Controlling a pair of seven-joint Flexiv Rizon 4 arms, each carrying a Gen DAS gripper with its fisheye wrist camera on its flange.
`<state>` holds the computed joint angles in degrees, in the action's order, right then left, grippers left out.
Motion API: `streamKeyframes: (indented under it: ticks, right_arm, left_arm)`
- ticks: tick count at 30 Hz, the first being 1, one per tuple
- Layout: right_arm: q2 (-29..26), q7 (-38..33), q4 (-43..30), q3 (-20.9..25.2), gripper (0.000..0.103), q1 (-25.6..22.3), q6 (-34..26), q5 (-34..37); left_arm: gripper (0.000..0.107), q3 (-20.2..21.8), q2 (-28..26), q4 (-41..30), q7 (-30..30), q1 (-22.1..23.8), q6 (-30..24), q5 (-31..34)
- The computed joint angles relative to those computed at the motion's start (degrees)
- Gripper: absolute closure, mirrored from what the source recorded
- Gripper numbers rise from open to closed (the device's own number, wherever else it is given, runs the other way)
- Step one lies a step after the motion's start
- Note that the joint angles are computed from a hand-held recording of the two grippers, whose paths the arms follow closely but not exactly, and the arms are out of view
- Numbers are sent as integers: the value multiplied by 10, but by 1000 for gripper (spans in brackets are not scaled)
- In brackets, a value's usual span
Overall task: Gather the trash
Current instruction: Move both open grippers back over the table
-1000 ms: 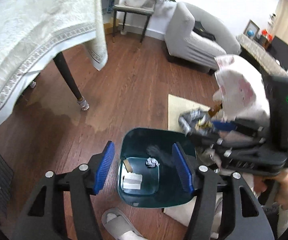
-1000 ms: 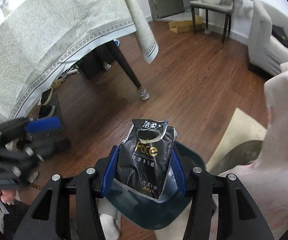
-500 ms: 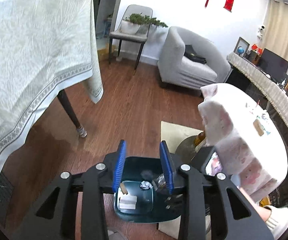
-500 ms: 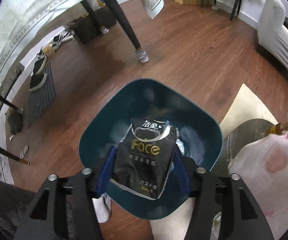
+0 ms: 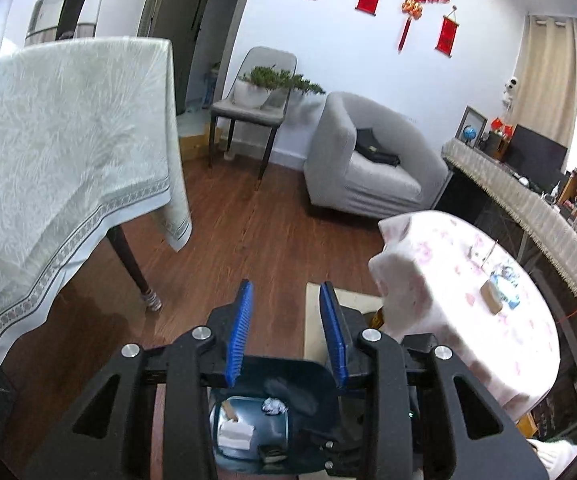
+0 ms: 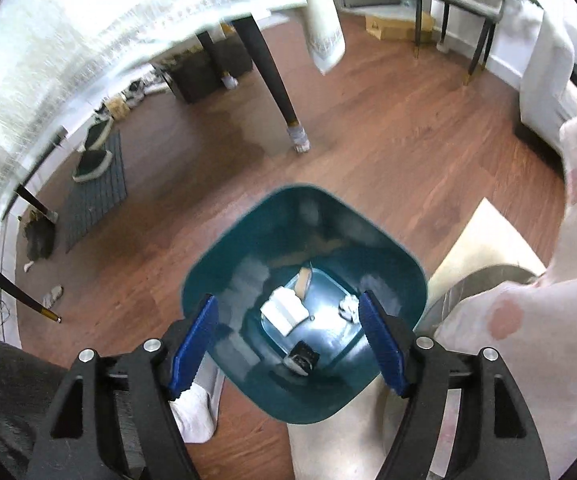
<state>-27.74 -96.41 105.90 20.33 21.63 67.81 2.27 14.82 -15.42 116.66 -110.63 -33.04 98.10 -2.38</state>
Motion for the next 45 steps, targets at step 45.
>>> streamKeyframes:
  ticks: [45]
  right_arm:
    - [233,-305,58,-116,40,-188,11,345]
  left_arm:
    - [31,-100,-231,-381,7,-75,-213,63]
